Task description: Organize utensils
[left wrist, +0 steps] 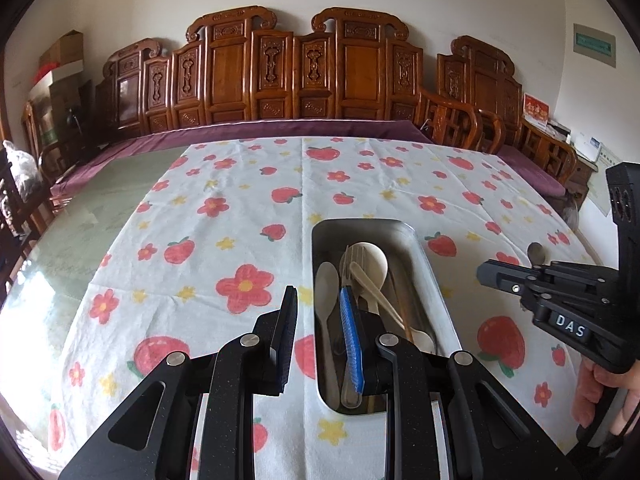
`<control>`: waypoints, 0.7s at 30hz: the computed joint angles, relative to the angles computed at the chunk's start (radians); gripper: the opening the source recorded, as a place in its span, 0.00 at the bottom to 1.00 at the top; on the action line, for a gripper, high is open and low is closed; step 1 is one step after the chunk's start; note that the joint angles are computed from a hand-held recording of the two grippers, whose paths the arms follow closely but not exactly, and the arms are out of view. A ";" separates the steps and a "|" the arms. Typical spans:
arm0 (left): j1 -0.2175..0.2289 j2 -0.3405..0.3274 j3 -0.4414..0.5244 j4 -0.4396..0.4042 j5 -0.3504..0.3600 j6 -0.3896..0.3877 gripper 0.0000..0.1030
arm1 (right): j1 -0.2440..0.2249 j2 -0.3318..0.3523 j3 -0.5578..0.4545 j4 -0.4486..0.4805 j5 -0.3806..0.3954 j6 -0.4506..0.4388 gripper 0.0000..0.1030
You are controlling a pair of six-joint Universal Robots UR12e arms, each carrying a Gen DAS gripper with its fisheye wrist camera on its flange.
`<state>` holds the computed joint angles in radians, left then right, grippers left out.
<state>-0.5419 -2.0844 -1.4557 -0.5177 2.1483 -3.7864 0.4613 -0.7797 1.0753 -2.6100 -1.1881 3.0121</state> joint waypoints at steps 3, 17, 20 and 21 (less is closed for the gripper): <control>-0.003 -0.012 0.016 -0.002 -0.010 0.008 0.20 | -0.019 -0.030 0.054 -0.031 -0.040 -0.020 0.07; -0.026 -0.052 0.066 0.011 -0.025 0.039 0.52 | -0.090 -0.083 0.192 -0.086 -0.201 -0.067 0.16; -0.032 -0.063 0.077 0.027 -0.029 0.051 0.67 | -0.100 -0.073 0.190 -0.084 -0.219 -0.047 0.19; -0.034 -0.067 0.082 0.030 -0.031 0.056 0.67 | -0.101 -0.068 0.185 -0.080 -0.222 -0.040 0.19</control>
